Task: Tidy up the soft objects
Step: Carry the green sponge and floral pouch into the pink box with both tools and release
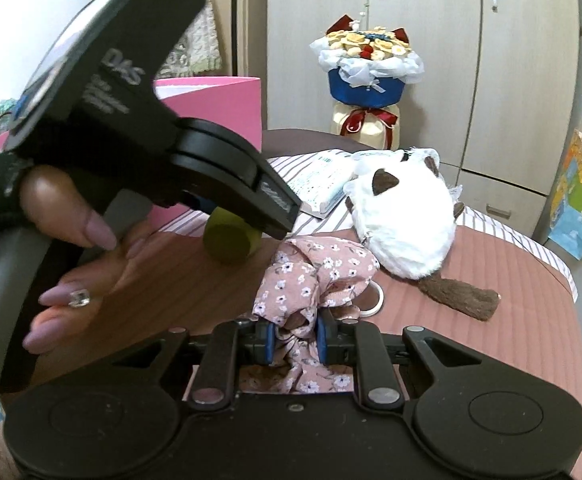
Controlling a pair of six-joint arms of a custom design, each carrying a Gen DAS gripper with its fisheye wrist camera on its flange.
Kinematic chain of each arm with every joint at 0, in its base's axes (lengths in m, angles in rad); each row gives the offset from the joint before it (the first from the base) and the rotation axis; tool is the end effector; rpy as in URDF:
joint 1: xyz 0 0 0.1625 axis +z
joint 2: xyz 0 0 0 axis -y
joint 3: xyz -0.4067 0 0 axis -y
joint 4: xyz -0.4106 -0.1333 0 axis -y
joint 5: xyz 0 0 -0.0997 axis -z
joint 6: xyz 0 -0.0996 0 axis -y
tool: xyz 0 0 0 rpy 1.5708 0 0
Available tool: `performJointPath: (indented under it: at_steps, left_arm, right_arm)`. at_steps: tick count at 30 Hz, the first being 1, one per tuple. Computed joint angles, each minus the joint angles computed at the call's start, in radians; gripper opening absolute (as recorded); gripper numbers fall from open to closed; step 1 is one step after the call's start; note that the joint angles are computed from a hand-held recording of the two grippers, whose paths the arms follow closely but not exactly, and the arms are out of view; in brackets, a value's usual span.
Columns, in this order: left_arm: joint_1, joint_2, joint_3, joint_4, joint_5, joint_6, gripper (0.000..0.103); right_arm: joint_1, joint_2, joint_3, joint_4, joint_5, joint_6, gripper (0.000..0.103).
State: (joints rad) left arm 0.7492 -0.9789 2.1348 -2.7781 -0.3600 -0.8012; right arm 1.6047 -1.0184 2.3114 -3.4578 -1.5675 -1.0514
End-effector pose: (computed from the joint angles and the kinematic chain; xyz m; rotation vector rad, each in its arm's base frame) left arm -0.2073 -0.5022 0.0943 -0.0160 2.1029 -1.0926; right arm 0.1493 -0.4596 0.0871 1.4269 -2.3635 0.7402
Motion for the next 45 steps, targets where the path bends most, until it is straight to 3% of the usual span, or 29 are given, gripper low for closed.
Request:
performJointPath:
  at_steps: [9, 23, 32, 35, 42, 45]
  left_arm:
    - [-0.069, -0.077, 0.083, 0.001, -0.047, -0.012, 0.035]
    - [-0.211, -0.242, 0.217, 0.14, -0.166, -0.106, 0.035]
    - [-0.304, -0.379, 0.295, 0.272, -0.272, -0.184, 0.035]
    - [-0.368, -0.42, 0.306, 0.434, -0.248, -0.273, 0.035]
    - [-0.466, -0.59, 0.337, 0.65, -0.315, -0.363, 0.035]
    - [-0.493, -0.686, 0.341, 0.738, -0.367, -0.379, 0.035]
  right_arm:
    - [0.009, -0.023, 0.042, -0.048, -0.013, 0.053, 0.021]
    - [0.014, -0.159, 0.146, -0.011, -0.027, 0.08, 0.021]
    - [0.004, -0.317, 0.202, 0.165, -0.057, 0.159, 0.021]
    - [0.017, -0.358, 0.213, 0.221, -0.067, 0.174, 0.021]
    - [0.084, -0.442, 0.218, 0.37, -0.087, 0.182, 0.022]
    - [0.121, -0.483, 0.2, 0.49, -0.073, 0.201, 0.022]
